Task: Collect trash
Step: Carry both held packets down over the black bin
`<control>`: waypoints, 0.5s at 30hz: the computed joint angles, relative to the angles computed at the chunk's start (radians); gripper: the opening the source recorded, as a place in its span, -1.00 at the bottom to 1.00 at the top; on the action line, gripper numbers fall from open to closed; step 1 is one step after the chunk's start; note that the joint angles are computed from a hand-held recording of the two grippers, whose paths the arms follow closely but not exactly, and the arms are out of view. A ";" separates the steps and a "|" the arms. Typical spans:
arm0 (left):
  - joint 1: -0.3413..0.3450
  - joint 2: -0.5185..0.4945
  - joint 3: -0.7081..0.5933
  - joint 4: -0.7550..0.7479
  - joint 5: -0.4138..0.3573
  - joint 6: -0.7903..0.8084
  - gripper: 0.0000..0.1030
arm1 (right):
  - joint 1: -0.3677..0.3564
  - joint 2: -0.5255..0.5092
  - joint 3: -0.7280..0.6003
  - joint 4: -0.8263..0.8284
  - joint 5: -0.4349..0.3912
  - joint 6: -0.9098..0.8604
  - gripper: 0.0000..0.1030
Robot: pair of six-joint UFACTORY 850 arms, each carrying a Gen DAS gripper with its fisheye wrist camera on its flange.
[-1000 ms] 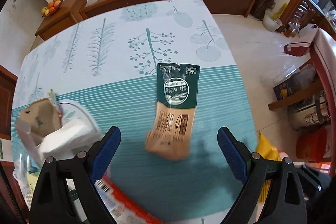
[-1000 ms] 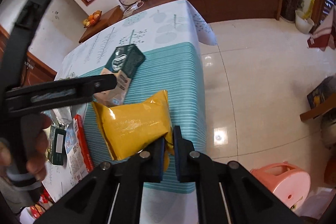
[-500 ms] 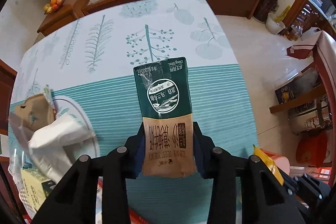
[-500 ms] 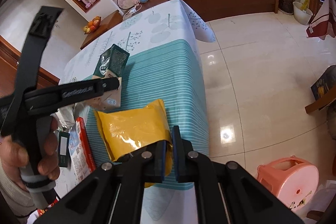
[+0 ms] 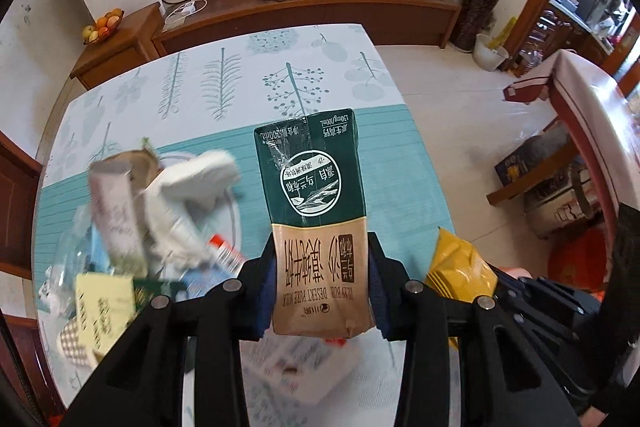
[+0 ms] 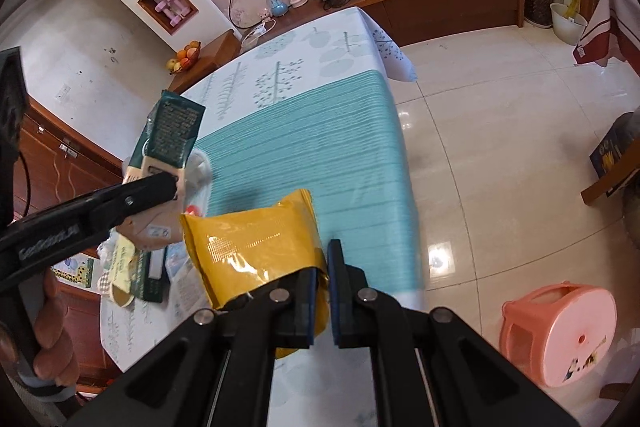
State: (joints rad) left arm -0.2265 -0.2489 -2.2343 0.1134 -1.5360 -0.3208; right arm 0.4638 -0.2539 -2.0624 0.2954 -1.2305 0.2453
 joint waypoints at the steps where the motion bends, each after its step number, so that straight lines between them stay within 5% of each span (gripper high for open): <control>1: 0.000 0.024 0.017 -0.003 0.001 0.007 -0.27 | 0.016 0.017 0.012 -0.015 0.005 0.021 -0.90; 8: 0.020 0.233 0.171 -0.045 0.015 0.064 -0.27 | 0.155 0.146 0.103 -0.152 0.043 0.232 -0.90; 15: 0.099 0.443 0.308 -0.112 0.009 0.179 -0.27 | 0.385 0.272 0.188 -0.402 0.071 0.549 -0.90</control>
State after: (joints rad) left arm -0.1274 0.1943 -1.9264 0.0015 -1.5270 -0.1420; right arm 0.8488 0.0180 -1.8743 -0.1061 -1.1594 0.7943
